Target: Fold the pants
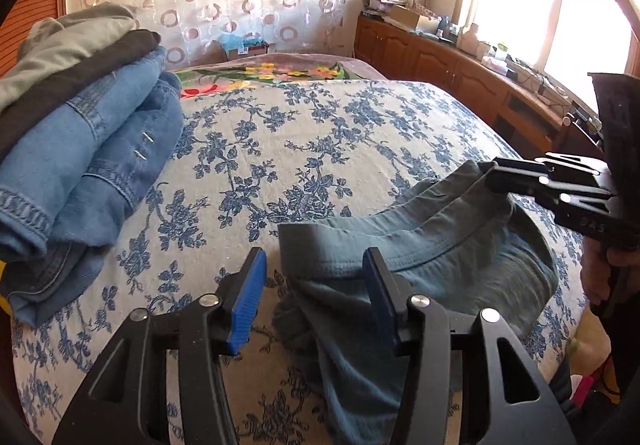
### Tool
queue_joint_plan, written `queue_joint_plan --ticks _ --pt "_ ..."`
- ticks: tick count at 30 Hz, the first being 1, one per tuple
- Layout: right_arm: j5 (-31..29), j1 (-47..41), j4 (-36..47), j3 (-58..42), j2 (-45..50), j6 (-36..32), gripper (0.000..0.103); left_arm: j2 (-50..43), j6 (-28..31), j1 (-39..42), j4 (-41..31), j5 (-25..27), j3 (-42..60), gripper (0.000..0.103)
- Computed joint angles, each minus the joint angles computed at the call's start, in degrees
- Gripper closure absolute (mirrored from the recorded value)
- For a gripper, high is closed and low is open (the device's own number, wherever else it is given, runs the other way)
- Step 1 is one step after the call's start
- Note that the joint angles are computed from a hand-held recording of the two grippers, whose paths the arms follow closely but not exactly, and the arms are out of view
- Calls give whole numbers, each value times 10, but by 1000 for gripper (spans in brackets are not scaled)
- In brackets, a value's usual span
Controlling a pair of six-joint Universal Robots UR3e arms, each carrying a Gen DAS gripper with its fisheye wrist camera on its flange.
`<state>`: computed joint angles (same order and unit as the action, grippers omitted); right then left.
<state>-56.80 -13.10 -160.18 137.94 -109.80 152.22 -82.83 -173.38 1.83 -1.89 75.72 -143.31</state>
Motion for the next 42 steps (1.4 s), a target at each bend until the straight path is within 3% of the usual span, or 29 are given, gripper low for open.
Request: queue_joint_plan --ticks 3,7,9,12,20,29,32,34,36,37,42 --pt "-5 6 -2 -7 8 -6 96 -14 4 -3 5 1 5 63" --pt "-7 7 -26 -9 20 5 96 -22 6 1 11 0 8 74" --pt "5 -1 -42 -4 19 13 96 -19 10 7 15 -8 4 85" --pt "19 -7 -74 5 27 30 96 -13 11 17 25 -20 -3 91" --pt "-42 46 -162 -33 128 68 97 -19 -9 22 50 -11 7 91" --pt "-66 66 -157 -64 169 69 96 -40 -12 9 35 7 24 91" --pt "-57 56 -149 -54 151 64 93 -30 -14 7 26 11 22 82" --pt "-51 48 -151 -39 134 59 92 -23 -14 2 30 20 18 71" --pt "-44 39 -146 -21 111 52 89 -13 -16 4 37 16 8 47" --pt "-42 35 -146 -12 99 50 87 -2 -13 12 36 1 0 45" --pt "-4 -9 -115 44 25 24 68 28 -13 12 36 -14 -22 25"
